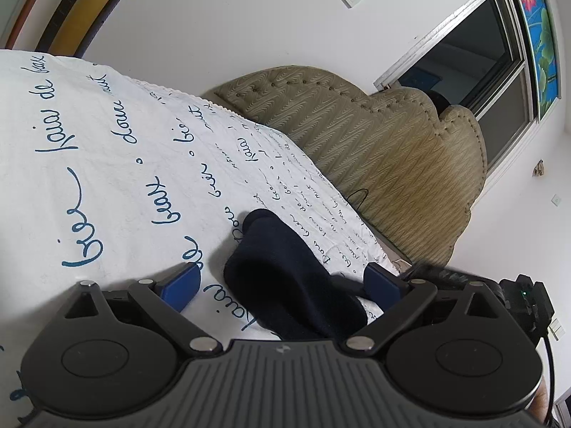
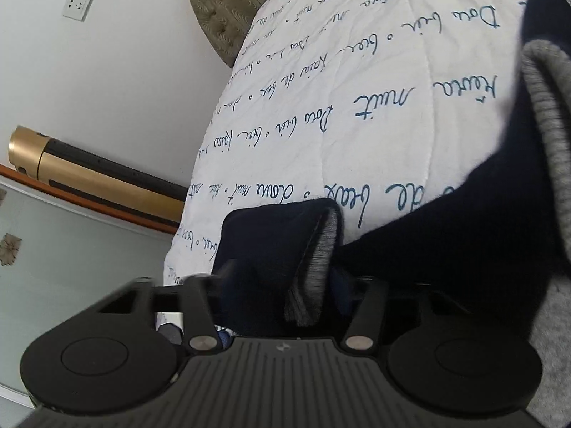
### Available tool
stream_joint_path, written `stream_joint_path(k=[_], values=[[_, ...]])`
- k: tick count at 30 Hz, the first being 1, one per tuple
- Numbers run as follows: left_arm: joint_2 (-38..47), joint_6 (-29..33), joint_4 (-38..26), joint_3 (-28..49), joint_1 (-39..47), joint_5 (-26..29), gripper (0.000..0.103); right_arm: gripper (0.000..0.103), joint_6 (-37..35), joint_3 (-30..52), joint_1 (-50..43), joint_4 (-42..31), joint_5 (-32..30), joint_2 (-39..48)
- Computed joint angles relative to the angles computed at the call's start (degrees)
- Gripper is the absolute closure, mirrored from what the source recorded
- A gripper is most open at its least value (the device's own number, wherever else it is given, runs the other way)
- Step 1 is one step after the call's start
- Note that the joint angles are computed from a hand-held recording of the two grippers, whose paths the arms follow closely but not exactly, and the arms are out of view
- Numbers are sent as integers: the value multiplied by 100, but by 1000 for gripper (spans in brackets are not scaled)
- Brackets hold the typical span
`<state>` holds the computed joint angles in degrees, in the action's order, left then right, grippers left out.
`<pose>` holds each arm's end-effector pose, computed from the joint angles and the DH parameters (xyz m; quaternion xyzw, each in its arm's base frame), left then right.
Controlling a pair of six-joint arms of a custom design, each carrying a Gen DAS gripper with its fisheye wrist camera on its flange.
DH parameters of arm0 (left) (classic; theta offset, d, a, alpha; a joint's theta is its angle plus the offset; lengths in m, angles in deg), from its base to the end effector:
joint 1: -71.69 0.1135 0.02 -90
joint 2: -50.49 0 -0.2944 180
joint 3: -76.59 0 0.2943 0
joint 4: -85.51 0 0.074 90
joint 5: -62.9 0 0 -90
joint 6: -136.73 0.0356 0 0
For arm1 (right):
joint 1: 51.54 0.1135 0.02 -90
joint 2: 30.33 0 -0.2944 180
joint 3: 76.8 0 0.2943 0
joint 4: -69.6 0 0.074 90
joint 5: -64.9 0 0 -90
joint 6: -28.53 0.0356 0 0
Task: Fold small clothes
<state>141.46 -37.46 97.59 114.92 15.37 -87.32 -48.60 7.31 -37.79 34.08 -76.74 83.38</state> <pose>0.1772 -0.2102 0.1143 -0.3928 0.7121 -0.1865 0.5511 0.4156 0.1304 0.1505 -0.1006 0.8783 0.4585 0.0908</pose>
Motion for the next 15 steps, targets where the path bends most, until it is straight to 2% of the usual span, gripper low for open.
stream_joint_path(k=[1, 5, 8, 12, 13, 15], values=[[-4, 5, -2, 1, 0, 3, 4, 86, -64, -29, -6, 18, -80, 6], [-9, 23, 167, -62, -12, -33, 4, 86, 188, -264, -73, 590, -101, -273], [-7, 114, 405, -137, -49, -121, 4, 86, 219, -156, -490, 506, -513, -541], [-45, 111, 153, -53, -37, -74, 4, 86, -426, 372, -1575, -366, -1242, -861], [-57, 151, 166, -53, -20, -39, 4, 86, -733, 563, -1939, -704, -1427, -885], [-78, 268, 222, -54, 8, 65, 4, 86, -1641, 1175, -2783, -1826, -1760, -676]])
